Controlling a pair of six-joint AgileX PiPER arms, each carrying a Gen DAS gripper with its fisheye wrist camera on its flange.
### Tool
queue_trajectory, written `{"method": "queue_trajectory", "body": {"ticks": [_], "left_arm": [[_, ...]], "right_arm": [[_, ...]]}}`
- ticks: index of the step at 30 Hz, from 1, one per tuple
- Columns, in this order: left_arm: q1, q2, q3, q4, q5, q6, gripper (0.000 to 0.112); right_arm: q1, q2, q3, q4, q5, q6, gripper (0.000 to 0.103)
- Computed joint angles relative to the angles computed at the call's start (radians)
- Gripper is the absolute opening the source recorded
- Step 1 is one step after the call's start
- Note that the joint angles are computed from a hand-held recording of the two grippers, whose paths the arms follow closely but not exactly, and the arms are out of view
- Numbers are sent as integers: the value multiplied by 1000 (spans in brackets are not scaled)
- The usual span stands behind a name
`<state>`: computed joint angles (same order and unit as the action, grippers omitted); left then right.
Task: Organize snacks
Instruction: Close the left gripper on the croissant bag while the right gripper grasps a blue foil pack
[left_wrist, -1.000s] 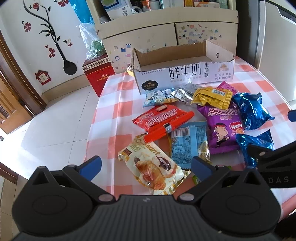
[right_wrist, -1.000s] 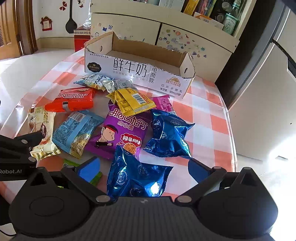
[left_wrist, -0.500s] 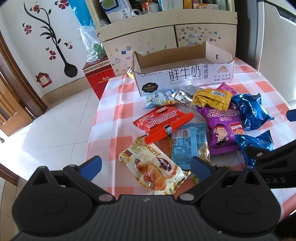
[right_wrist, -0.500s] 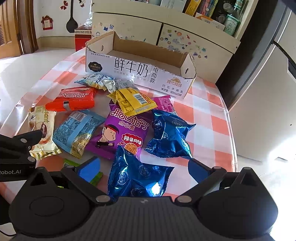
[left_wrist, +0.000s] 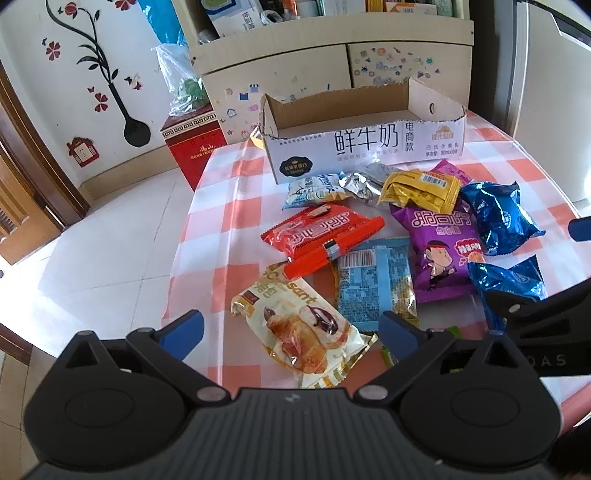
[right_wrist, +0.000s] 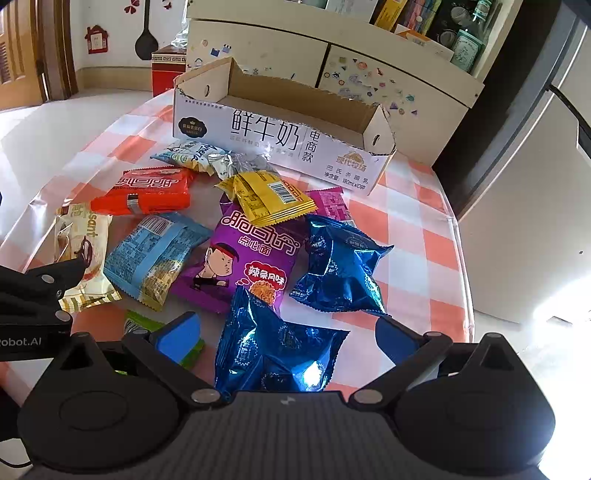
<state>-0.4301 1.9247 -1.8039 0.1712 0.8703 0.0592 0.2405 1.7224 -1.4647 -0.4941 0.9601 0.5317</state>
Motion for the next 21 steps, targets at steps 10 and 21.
{"method": "queue_trajectory", "body": {"ticks": [10,21], "left_arm": [[60,2,-13,-92,-7,29,100],[153,14,-31,-190,16,57,100]], "right_arm": [[-77,-59,47,158,-99,-100,103],[-218,-125,100,332,-121,-149,103]]}}
